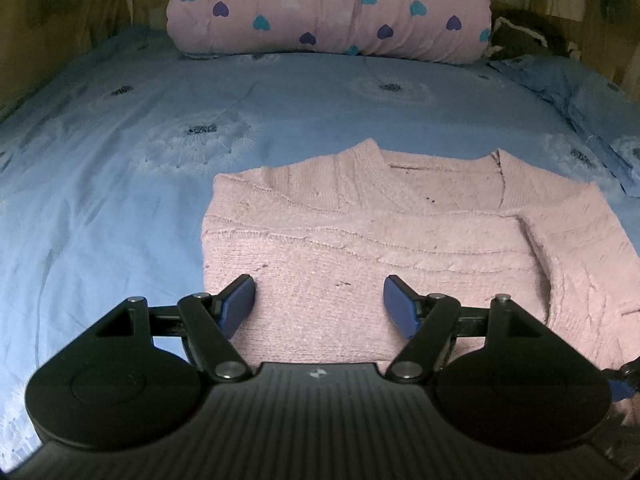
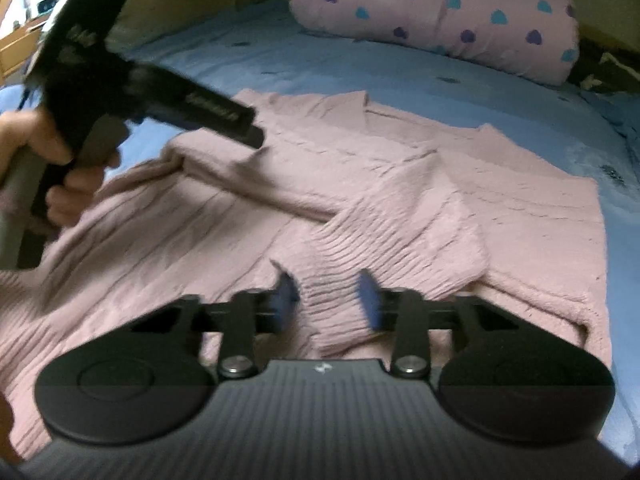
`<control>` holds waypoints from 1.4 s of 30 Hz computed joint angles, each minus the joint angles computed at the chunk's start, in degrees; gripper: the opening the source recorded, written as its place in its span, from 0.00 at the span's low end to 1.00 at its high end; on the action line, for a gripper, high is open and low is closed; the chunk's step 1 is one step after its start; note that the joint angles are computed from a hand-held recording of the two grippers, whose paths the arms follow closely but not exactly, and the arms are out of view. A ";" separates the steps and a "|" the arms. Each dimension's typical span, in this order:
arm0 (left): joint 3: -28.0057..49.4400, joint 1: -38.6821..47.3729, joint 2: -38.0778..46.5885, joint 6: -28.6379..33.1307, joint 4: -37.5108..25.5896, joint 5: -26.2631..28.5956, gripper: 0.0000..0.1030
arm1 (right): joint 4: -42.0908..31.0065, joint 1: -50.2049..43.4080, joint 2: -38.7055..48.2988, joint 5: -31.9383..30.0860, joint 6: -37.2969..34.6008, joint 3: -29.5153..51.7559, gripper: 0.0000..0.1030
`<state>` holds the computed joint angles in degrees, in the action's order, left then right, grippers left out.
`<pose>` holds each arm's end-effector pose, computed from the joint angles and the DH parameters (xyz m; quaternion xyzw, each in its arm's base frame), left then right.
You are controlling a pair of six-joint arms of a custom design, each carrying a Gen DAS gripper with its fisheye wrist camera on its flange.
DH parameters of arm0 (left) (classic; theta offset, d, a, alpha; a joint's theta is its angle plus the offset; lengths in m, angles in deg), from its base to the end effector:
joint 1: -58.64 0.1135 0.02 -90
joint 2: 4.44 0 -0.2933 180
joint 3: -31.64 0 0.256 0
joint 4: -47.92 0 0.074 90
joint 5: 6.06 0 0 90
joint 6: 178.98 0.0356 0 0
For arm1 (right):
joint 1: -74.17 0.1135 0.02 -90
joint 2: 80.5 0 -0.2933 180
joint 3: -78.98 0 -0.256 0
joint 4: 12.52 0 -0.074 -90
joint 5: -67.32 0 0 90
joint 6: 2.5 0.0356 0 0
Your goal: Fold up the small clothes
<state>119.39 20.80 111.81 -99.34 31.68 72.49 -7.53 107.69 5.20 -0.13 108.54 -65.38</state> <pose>0.3613 -0.2717 0.1778 0.1809 0.9012 -0.0723 0.3871 0.2058 0.1200 0.1340 -0.0242 0.9090 0.0112 0.4159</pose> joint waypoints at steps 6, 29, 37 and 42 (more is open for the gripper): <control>0.21 0.19 0.12 -1.12 0.15 -0.21 0.74 | -2.58 -2.05 -6.11 4.15 -2.10 0.30 0.10; 2.68 -0.05 3.15 -1.08 -1.43 -3.52 0.74 | 8.49 -31.51 -3.00 4.89 1.68 -6.35 0.35; 2.59 -0.38 3.35 -0.74 -0.98 -4.18 0.74 | 5.78 -22.36 -13.15 10.59 0.14 -8.91 0.35; 1.83 -0.30 3.16 0.39 -0.08 -4.21 0.75 | 3.60 -25.19 -4.58 4.63 1.25 -5.78 0.35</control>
<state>121.23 20.51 114.97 -98.95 31.61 68.28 -3.92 82.50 0.61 4.49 109.78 -71.16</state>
